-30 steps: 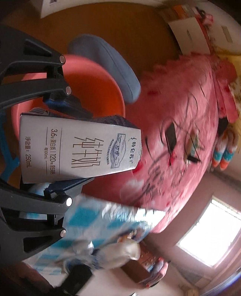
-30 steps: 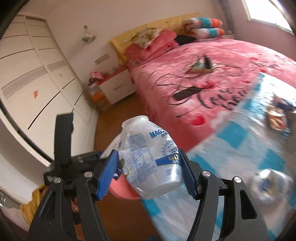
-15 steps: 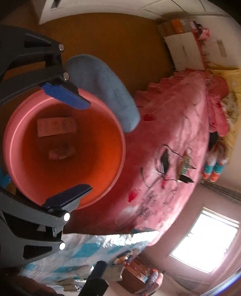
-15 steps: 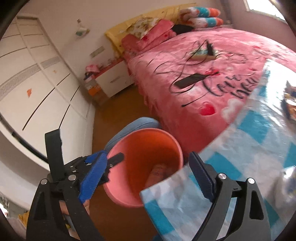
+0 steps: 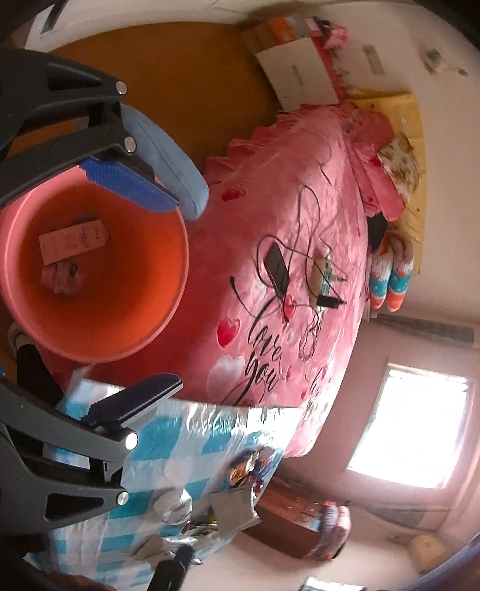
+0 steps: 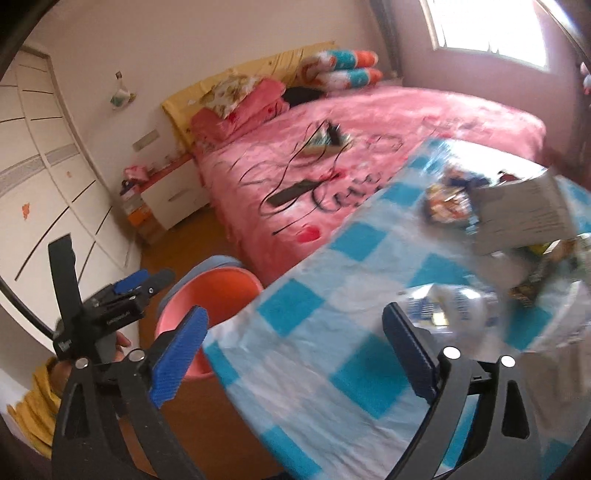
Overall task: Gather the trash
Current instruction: 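Move both tools back over the table toward the snack bags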
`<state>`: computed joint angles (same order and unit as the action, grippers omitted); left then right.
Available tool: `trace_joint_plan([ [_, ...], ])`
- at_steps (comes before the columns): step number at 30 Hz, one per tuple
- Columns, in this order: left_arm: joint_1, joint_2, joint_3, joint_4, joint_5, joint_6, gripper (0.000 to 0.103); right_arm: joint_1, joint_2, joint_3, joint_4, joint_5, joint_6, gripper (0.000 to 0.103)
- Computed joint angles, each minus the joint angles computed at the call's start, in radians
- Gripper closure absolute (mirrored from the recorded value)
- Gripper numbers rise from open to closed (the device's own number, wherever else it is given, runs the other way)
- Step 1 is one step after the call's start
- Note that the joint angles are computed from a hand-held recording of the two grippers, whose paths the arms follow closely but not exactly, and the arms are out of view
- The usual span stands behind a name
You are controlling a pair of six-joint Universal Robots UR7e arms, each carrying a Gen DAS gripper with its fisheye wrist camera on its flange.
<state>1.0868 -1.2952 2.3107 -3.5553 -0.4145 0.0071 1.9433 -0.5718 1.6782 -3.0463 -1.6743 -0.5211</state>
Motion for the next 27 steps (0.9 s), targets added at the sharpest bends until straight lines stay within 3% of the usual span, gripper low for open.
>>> trace_joint_plan([
  [4, -0.024, -0.004, -0.041, 0.176, -0.004, -0.095, 0.013, -0.018, -0.051, 0.058, -0.089, -0.005, -0.017, 0.005],
  [9, -0.049, 0.066, -0.102, 0.184, -0.011, -0.087, 0.013, -0.042, -0.092, 0.097, -0.165, -0.021, -0.014, 0.005],
  [12, -0.066, 0.123, -0.149, 0.177, 0.002, -0.035, 0.013, -0.066, -0.112, 0.112, -0.192, -0.036, 0.005, 0.005],
  [21, -0.085, 0.239, -0.294, 0.182, -0.089, 0.106, 0.013, -0.156, -0.181, 0.134, -0.159, -0.018, 0.104, 0.005],
  [27, -0.079, 0.297, -0.376, 0.213, -0.136, 0.158, 0.013, -0.194, -0.206, 0.132, -0.167, -0.052, 0.157, 0.005],
])
